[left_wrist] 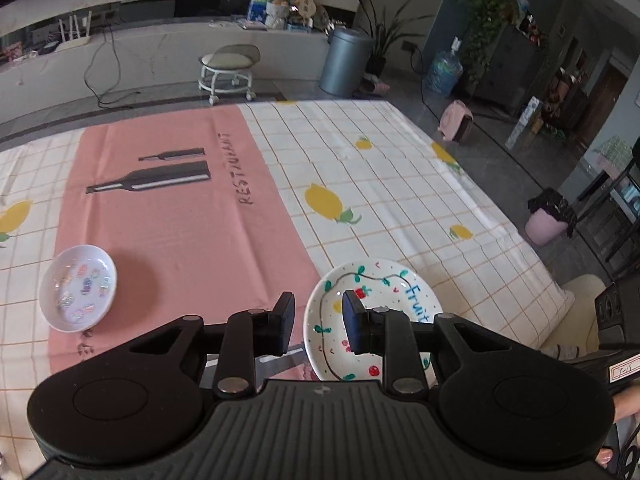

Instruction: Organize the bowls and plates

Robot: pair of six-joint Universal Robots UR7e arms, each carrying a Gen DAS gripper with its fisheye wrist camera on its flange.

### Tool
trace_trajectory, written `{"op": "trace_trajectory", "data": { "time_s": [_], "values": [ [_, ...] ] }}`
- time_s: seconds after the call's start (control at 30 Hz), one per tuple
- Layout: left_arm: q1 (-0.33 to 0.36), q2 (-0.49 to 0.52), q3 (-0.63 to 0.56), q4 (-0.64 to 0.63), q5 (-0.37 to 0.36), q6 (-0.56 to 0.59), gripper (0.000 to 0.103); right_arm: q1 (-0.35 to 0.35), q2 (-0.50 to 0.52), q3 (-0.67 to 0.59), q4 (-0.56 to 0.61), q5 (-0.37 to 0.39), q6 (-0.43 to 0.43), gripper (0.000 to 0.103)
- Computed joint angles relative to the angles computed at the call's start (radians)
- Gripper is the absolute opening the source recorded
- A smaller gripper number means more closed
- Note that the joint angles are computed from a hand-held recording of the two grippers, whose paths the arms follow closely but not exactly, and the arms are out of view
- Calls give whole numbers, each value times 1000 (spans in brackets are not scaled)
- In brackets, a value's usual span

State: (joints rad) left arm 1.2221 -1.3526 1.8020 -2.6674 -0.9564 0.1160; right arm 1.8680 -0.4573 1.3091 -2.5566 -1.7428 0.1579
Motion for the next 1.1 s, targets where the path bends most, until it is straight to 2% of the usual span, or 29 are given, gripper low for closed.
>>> {"op": "trace_trajectory", "data": {
  "time_s": [0.07, 0.13, 0.23, 0.3, 0.37, 0.43, 0.5, 0.57, 0.67, 0.73, 0.83, 1.1],
  "values": [
    [-26, -30, 42, -84, 65, -8, 30, 7, -12, 18, -65, 12, -33, 1],
    [-44, -61, 80, -153, 114, -37, 33, 25, -13, 17, -162, -26, -76, 2],
    [-67, -105, 134, -231, 202, -91, 33, 59, 41, -73, -269, -152, -129, 10],
    [-71, -132, 177, -301, 230, -89, 36, 53, 85, -170, -254, -153, -143, 18],
    [-58, -157, 191, -275, 208, -105, 37, 37, 125, -242, -236, -123, -93, 19],
    [-32, -173, 191, -228, 160, -125, 37, 27, 173, -299, -231, -139, -53, 19],
    [-16, -166, 189, -233, 146, -134, 37, 17, 203, -310, -249, -161, -31, 18],
    [-3, -156, 180, -218, 141, -141, 37, 12, 227, -318, -245, -194, -48, 16],
    [20, -174, 180, -184, 67, -149, 37, 23, 252, -342, -240, -263, -122, 16],
    [29, -187, 189, -188, 36, -151, 37, 17, 256, -351, -235, -236, -107, 15],
    [25, -194, 203, -201, 52, -148, 37, 13, 262, -366, -203, -224, -95, 15],
    [9, -187, 210, -196, 87, -146, 37, 31, 222, -293, -172, -229, -169, 15]
  ]
}}
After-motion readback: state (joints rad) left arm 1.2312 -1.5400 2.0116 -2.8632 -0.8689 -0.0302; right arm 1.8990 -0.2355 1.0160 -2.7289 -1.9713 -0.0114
